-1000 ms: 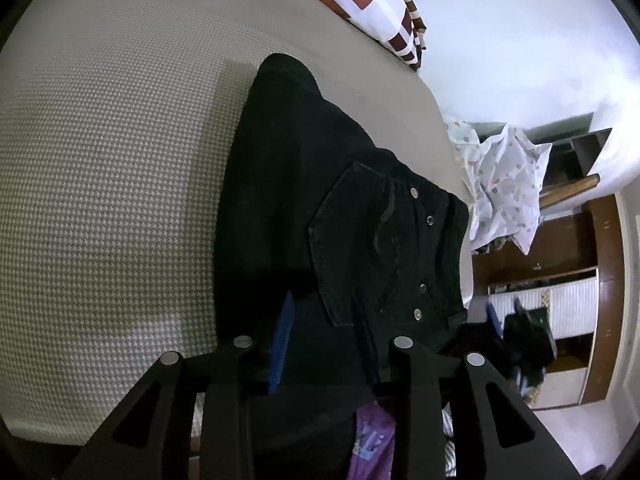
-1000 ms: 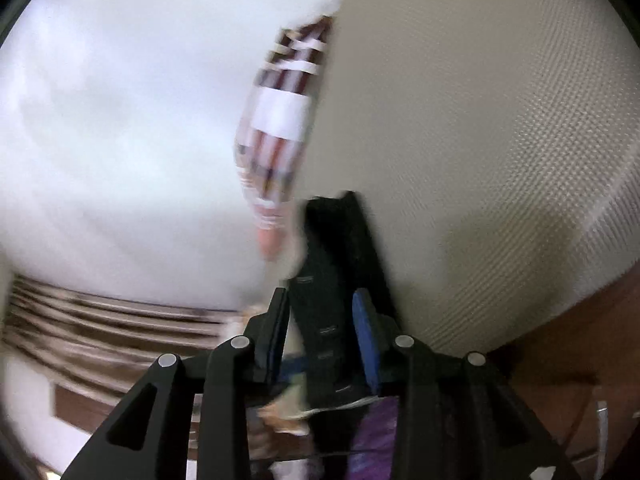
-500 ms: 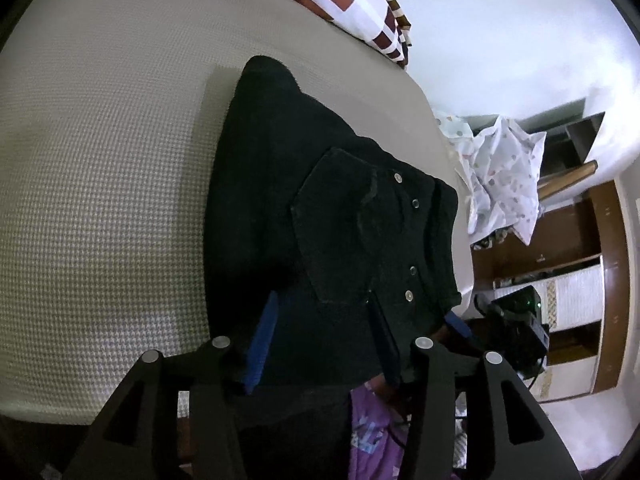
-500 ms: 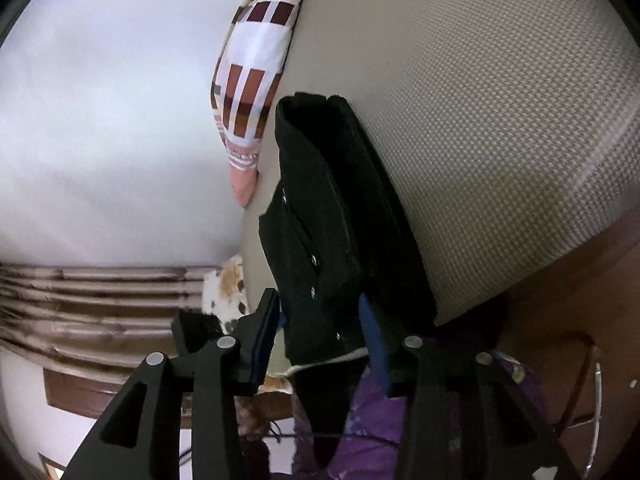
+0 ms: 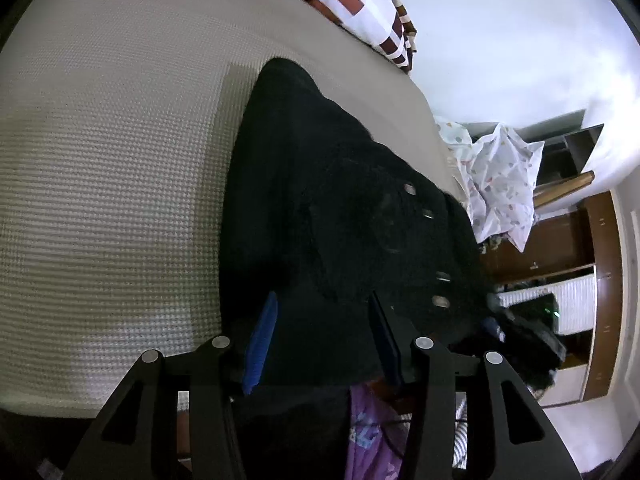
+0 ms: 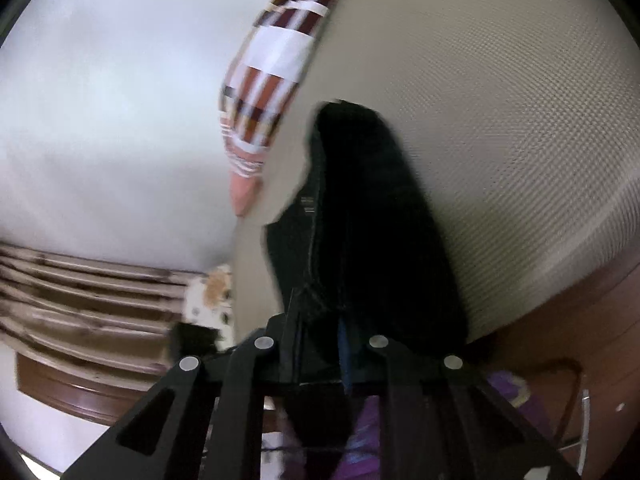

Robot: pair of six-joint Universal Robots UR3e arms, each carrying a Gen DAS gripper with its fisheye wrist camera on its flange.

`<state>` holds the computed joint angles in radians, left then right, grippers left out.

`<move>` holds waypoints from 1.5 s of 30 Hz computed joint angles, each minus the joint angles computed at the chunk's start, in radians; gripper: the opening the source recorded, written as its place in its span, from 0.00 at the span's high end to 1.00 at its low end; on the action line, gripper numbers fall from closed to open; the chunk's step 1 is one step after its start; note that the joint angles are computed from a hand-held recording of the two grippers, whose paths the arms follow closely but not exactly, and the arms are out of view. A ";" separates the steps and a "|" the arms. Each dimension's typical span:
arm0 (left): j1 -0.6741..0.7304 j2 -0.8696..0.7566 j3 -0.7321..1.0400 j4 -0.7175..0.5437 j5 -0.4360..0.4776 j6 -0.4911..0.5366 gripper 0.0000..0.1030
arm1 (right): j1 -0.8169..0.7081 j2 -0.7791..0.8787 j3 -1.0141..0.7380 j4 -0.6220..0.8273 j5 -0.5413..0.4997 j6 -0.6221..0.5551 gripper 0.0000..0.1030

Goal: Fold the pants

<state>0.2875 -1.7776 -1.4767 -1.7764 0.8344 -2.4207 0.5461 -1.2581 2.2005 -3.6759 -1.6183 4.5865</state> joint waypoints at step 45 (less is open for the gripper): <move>-0.108 -0.447 0.518 -0.101 0.035 0.067 0.43 | -0.338 -0.014 -0.025 0.382 0.388 -0.529 0.55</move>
<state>0.1800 -2.2244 -0.9590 -1.8774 0.8691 -2.3536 0.2080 -1.2717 2.1758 -3.2943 -1.2301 4.0579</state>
